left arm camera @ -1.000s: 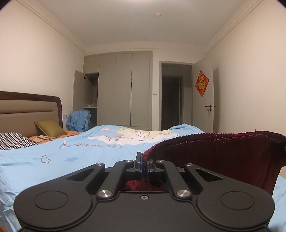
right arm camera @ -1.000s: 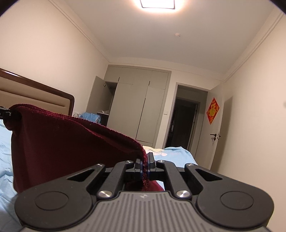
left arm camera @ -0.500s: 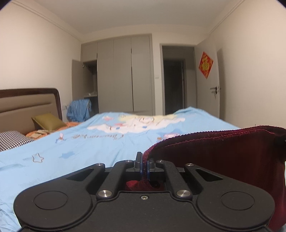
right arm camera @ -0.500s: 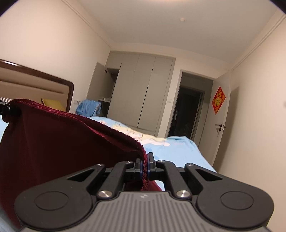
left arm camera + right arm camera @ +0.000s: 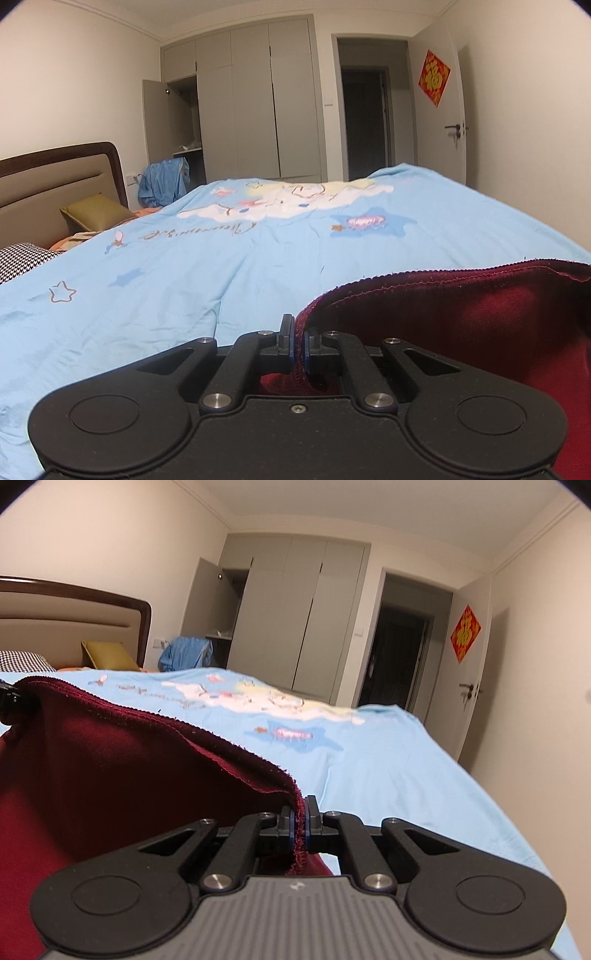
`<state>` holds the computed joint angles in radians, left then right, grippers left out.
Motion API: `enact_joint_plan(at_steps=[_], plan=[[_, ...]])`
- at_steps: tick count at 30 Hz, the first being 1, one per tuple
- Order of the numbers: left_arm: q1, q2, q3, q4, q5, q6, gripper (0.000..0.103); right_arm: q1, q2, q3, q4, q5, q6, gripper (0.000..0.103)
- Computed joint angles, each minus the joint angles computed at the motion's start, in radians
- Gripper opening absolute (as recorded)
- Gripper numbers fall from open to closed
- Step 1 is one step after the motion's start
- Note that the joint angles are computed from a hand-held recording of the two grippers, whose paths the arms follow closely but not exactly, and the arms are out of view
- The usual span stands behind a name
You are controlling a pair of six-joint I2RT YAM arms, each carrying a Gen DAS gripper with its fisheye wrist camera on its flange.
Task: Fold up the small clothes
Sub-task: 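Lift the shirt with both grippers and fold it over onto itself, then lower the folded shirt onto the bed and open both grippers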
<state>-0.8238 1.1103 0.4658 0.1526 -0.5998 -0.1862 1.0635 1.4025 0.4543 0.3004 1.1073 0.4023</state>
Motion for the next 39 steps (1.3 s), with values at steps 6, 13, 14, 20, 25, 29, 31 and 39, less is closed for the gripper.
enact_joint_plan(at_steps=[6, 13, 14, 20, 25, 29, 31, 39], plan=[[0.043, 0.113, 0.022, 0.067, 0.039, 0.004, 0.004, -0.028, 0.072, -0.018, 0.074, -0.035, 0.017, 0.006], [0.092, 0.268, 0.076, 0.138, 0.077, 0.002, 0.004, -0.069, 0.154, -0.037, 0.185, -0.076, 0.012, 0.006], [0.098, 0.291, 0.084, 0.142, 0.081, -0.002, 0.005, -0.077, 0.169, -0.039, 0.209, -0.083, 0.005, 0.006], [0.130, 0.392, 0.108, 0.183, 0.104, -0.015, 0.005, -0.105, 0.250, -0.016, 0.259, -0.116, 0.018, 0.006], [0.154, 0.481, 0.086, 0.309, 0.131, -0.004, 0.005, -0.144, 0.316, -0.004, 0.309, -0.162, 0.026, 0.006], [0.165, 0.538, 0.098, 0.334, 0.142, 0.004, 0.006, -0.172, 0.341, 0.001, 0.318, -0.198, 0.051, 0.007], [0.171, 0.555, 0.104, 0.339, 0.150, 0.001, 0.008, -0.180, 0.350, 0.004, 0.319, -0.204, 0.057, 0.013], [0.197, 0.592, 0.121, 0.333, 0.178, -0.015, 0.036, -0.193, 0.367, 0.007, 0.287, -0.183, 0.131, 0.055]])
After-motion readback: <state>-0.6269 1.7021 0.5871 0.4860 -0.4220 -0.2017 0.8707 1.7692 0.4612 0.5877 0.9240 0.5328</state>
